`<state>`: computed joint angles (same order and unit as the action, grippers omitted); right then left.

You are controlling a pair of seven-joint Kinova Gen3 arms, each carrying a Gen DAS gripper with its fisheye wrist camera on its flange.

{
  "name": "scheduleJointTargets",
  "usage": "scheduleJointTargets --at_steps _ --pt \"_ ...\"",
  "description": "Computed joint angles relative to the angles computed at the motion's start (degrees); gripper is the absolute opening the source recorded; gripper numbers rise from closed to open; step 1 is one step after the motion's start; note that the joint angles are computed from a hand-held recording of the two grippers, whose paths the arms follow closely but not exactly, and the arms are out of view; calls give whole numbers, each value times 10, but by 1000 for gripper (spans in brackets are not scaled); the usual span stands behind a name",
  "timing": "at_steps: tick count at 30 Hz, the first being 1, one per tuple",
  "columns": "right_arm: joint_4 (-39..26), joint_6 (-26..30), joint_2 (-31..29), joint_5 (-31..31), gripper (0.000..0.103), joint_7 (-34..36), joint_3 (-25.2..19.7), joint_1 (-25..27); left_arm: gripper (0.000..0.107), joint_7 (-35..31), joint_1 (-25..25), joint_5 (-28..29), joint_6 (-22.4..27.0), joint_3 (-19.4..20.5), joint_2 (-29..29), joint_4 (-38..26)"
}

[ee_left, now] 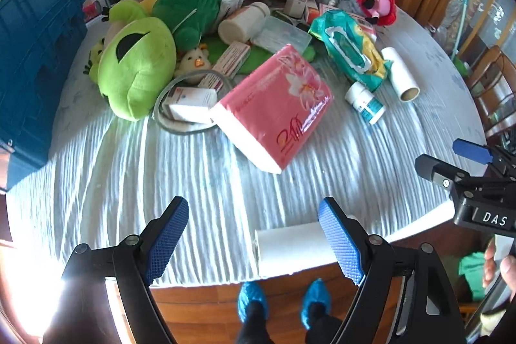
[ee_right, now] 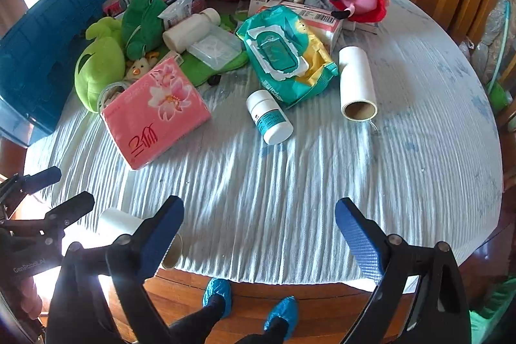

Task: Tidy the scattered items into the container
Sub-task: 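Grasp the white paper roll with left tool while right tool grasps white pill bottle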

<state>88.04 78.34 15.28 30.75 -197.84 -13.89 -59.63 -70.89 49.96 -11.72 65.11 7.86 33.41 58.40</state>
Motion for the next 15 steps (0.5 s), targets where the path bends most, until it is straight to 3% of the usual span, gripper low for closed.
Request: scheduleJointTargets --at_steps 2,7,11,13,15 --pt "17 -15 -11 3 93 16 -4 4 83 47 23 -7 -7 -21 -9 19" --pt "83 -73 -53 9 93 73 -20 26 83 163 136 21 -5 -153 -17 42" --pt "128 -115 -87 2 93 131 -40 47 83 256 223 77 20 -259 -2 31" --pt "148 -133 -103 -5 93 149 -47 57 84 303 245 92 41 -284 20 8" --pt "163 -148 -116 -12 93 168 -52 70 84 350 245 98 50 -277 39 -7"
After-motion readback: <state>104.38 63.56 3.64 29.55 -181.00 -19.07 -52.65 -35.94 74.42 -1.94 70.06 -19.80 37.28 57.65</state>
